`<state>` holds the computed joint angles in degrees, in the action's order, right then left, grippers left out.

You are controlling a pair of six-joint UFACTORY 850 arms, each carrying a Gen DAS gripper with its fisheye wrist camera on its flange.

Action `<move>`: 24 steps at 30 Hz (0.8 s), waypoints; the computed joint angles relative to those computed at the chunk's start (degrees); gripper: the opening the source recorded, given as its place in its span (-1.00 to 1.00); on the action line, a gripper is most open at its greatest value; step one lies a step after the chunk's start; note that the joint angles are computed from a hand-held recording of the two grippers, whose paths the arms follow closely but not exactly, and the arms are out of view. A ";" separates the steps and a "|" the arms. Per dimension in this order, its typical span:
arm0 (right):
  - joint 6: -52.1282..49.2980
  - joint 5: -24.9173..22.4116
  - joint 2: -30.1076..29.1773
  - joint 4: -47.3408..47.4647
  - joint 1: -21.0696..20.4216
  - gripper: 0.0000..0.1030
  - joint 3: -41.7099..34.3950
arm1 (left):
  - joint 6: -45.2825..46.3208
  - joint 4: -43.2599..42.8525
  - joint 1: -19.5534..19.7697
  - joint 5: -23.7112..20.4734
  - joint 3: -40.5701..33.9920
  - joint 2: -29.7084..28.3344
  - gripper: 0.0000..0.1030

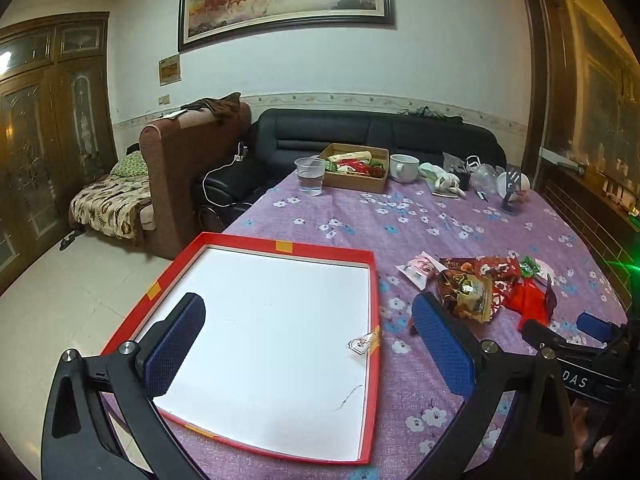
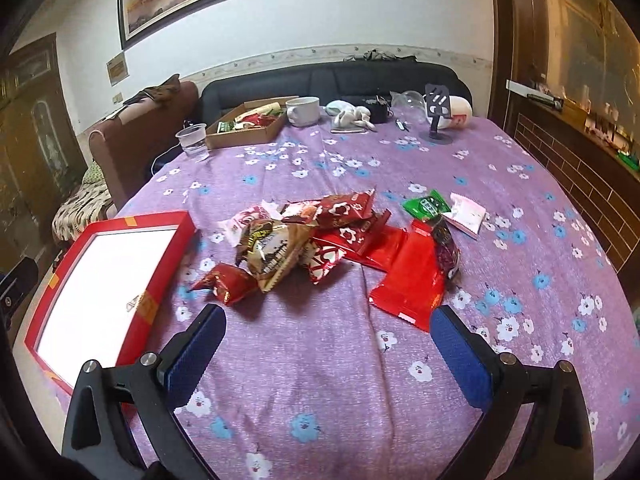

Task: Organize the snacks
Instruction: 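Approach the small red snack packet with the left tool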

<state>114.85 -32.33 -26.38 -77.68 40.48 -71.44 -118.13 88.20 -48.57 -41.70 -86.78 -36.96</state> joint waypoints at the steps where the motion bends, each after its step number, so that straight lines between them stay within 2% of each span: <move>1: 0.14 -0.12 0.04 -0.15 0.13 0.99 0.03 | -0.20 0.12 -0.02 -0.09 0.24 0.12 1.00; 9: 0.77 0.00 0.15 -0.44 0.01 0.99 0.37 | 1.52 -1.16 0.06 0.24 -0.17 -0.48 1.00; 16: -0.91 -1.61 0.58 2.92 -2.33 0.99 3.03 | 15.66 -10.92 0.71 4.28 -4.59 -4.56 1.00; 19: -0.62 -0.01 1.01 5.05 -4.44 0.99 4.94 | 23.61 -16.58 0.84 5.17 -7.73 -6.95 1.00; 24: 1.14 3.44 1.48 4.68 -6.97 0.97 6.46 | 29.89 -19.29 0.66 4.46 -11.40 -9.37 1.00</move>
